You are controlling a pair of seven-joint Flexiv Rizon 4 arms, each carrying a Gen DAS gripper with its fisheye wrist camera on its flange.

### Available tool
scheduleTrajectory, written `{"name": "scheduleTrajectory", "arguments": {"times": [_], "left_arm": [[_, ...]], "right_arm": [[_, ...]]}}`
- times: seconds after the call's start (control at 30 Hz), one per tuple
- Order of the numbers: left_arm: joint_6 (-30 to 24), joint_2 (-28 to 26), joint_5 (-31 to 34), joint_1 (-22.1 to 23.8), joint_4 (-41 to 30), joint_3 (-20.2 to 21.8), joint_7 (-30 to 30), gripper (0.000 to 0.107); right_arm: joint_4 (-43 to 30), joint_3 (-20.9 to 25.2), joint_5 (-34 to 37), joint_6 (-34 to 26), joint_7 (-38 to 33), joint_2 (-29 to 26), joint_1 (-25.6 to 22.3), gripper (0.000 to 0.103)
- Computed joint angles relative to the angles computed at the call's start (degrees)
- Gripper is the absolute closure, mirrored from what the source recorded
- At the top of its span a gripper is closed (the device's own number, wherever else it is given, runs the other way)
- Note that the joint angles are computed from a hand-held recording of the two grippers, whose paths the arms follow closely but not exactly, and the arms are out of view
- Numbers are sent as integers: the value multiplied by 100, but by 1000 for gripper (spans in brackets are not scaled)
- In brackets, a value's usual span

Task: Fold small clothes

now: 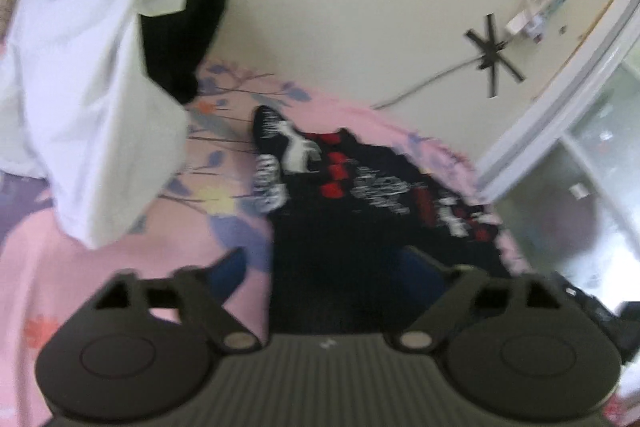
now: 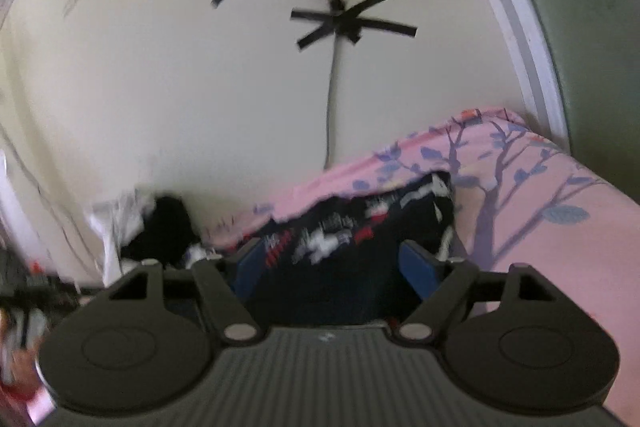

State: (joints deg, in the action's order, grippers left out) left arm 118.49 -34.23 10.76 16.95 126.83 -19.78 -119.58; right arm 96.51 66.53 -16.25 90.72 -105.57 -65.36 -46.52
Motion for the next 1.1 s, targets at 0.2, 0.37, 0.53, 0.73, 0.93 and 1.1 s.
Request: {"name": "scheduleTrajectory", "arguments": {"times": [0.2,0.37,0.53,0.73,0.93,1.1], "left_arm": [[-1027,-118,134,320,-210,-482,608,87],[-1362,279,-58,626,253,-845,1062,100],[-1753,473,-508,878,563,-1072,1292,96],[-1862,1018,-913,157,427,-300,1862,78],[-2024,647,-1200,-1204,-1200,995,2557,53],[-3188,-695,-1781,-1660,-3416,1198,3124,50]], "right_arm": [[442,-440,20,-357,-198,434,-32,81],[632,-169,347,-631,-545,666,-409,94],[728,-757,597,-1120,-519,1344,-268,100],[244,-867,1059,-1109,-710,1208,-81,56],[-1275,-821,1087,-1516,-1100,804,710,56],[-3551,-953,241,-2946,-473,-164,2150,49]]}}
